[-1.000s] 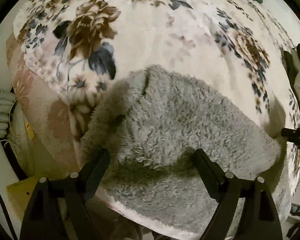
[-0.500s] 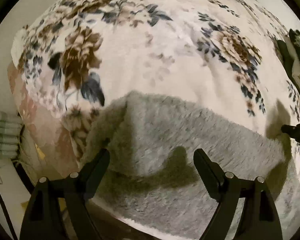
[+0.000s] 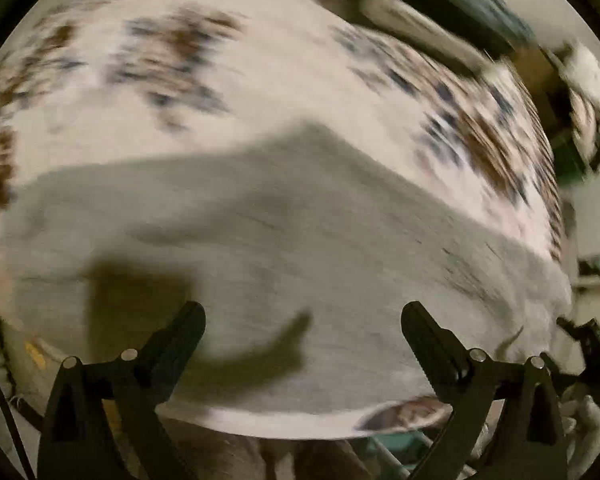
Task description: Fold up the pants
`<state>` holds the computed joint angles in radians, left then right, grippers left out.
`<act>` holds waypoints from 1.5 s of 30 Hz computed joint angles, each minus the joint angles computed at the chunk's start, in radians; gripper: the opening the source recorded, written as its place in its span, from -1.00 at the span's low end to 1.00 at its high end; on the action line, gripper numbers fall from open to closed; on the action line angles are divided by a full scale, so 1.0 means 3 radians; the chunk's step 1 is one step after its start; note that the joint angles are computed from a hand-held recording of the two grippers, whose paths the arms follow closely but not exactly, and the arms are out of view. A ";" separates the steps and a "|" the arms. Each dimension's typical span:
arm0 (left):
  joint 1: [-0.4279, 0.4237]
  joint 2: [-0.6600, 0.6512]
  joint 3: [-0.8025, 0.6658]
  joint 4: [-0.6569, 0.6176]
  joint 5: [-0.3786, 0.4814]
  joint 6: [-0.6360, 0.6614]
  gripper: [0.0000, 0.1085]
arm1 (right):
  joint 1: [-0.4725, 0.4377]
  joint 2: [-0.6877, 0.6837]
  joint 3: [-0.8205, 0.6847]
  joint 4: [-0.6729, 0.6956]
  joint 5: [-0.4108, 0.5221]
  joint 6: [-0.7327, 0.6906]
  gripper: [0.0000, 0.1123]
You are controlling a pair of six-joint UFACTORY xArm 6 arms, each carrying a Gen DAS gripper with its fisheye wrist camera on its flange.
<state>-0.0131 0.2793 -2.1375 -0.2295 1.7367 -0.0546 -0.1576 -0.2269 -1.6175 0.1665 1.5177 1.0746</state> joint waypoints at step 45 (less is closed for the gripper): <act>-0.0718 0.0582 -0.0538 0.0016 0.0050 -0.0474 0.90 | -0.0825 0.0284 0.0406 0.0965 -0.1459 -0.2069 -0.65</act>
